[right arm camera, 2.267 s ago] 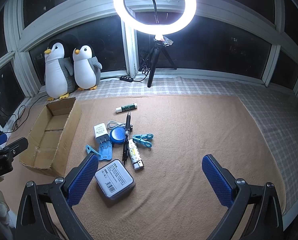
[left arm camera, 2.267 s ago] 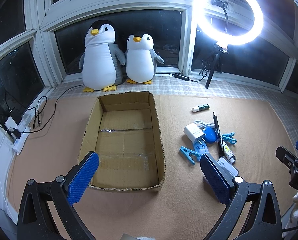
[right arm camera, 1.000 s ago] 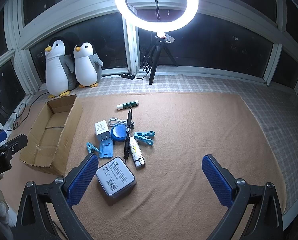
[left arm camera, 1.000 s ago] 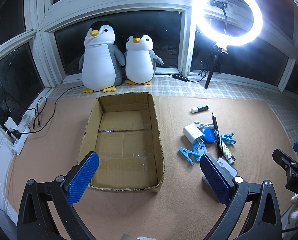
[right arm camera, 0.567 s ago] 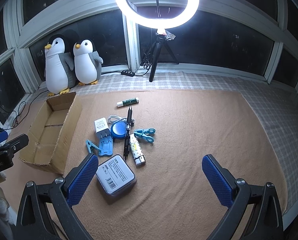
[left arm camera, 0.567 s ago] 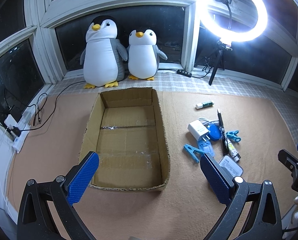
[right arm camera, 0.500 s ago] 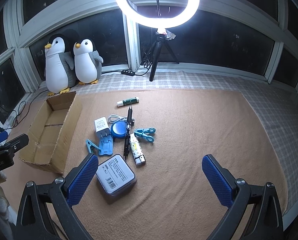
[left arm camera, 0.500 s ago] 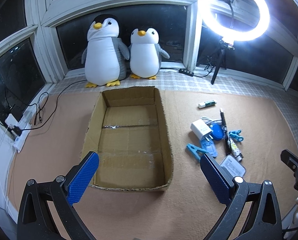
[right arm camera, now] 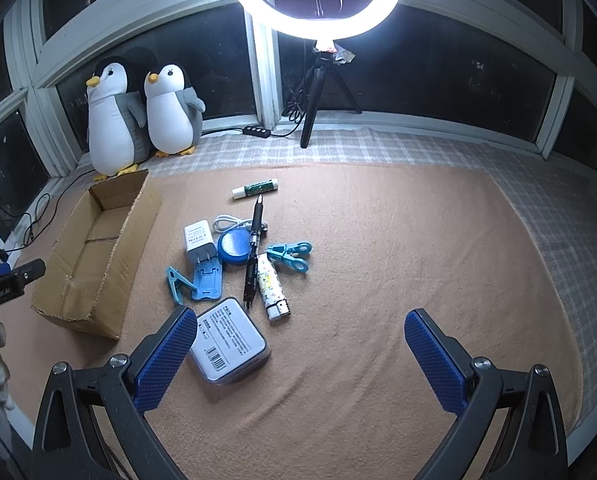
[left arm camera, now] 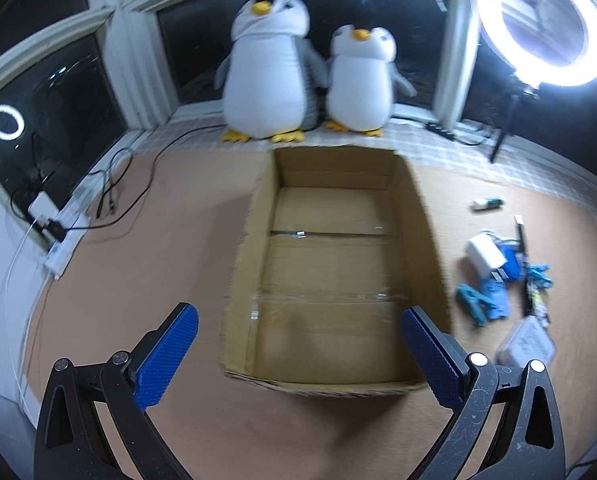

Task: Organize rigid objects
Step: 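Lower the right gripper onto the white-grey square tin and close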

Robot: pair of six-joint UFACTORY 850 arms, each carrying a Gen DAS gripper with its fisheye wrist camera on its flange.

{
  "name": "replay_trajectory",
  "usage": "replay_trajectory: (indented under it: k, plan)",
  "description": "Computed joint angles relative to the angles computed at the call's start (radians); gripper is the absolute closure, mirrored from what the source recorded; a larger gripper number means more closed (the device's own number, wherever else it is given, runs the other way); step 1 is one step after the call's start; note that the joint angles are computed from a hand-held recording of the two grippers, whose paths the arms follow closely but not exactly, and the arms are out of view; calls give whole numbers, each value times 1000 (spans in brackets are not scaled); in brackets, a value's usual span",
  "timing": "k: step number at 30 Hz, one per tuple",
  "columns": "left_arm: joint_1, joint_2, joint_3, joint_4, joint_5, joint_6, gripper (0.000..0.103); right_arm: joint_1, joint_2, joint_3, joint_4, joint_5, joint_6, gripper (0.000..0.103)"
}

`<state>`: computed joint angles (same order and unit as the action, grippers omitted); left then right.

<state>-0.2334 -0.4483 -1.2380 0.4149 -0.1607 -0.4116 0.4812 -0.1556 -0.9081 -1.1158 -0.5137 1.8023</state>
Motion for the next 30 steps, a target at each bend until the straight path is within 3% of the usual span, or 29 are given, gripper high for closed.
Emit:
replay_trajectory:
  k: [8, 10, 14, 23, 30]
  plan:
    - [51, -109, -81, 123, -52, -125, 2, -15, -45, -10, 71, 72, -105, 0]
    - [64, -135, -101, 31, -61, -35, 5, -15, -58, -15, 89, 85, -129, 0]
    - [78, -168, -124, -7, -72, 3, 12, -20, -75, -16, 115, 121, -171, 0]
    - [70, -219, -162, -46, -113, 68, 45, -33, -130, -43, 139, 224, -291, 0]
    - [58, -237, -172, -61, -128, 96, 65, -75, -206, -105, 489, 307, -743, 0]
